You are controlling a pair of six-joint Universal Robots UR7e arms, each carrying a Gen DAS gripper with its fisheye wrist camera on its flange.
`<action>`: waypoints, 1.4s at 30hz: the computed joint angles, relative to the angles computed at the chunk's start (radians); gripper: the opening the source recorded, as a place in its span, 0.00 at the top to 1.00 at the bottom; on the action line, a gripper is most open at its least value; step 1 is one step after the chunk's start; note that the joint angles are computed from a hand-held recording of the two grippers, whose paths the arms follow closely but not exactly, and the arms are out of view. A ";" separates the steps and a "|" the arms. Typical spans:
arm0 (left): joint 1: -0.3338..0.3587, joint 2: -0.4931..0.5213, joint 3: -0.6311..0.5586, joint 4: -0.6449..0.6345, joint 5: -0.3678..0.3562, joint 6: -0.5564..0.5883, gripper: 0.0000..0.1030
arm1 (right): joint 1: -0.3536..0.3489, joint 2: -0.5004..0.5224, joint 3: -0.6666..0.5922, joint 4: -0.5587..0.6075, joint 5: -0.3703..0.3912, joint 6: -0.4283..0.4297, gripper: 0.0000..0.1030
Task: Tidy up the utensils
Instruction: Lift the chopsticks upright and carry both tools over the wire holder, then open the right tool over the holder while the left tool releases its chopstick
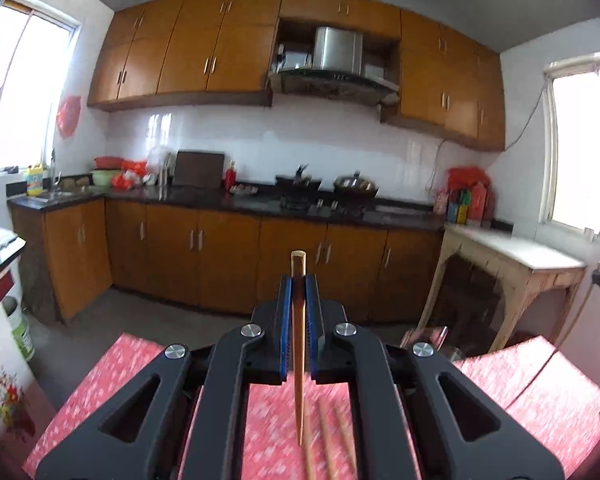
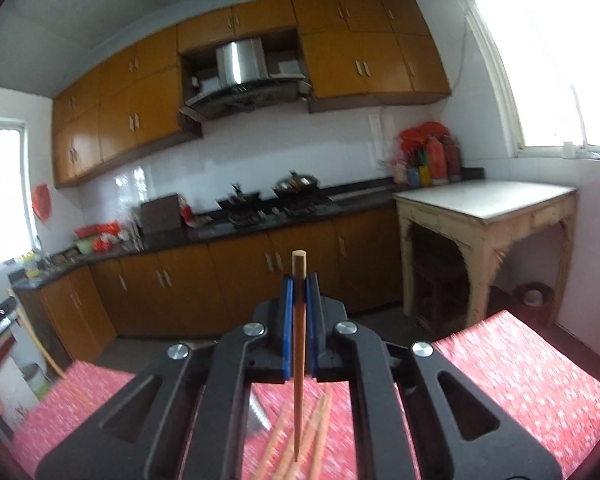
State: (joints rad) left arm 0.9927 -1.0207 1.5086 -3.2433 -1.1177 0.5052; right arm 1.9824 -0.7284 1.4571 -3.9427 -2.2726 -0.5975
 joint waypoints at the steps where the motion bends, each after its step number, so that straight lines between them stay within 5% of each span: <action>1: -0.010 0.009 -0.022 0.005 -0.012 -0.008 0.93 | 0.006 0.008 -0.038 0.030 0.015 0.004 0.93; 11: -0.049 0.137 -0.150 -0.028 -0.109 -0.075 0.94 | 0.006 0.121 -0.300 0.153 0.144 0.032 0.93; 19: -0.023 0.208 -0.185 0.006 -0.105 -0.106 0.94 | -0.028 0.209 -0.391 0.195 0.180 0.006 0.93; 42: 0.035 0.278 -0.261 0.221 -0.049 -0.200 0.93 | -0.151 0.231 -0.369 0.437 0.176 0.298 0.89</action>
State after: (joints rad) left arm 1.0274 -0.7430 1.2475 -3.0226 -1.1667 0.3057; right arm 1.8319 -0.4972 1.0881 -3.5055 -2.0969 -0.2999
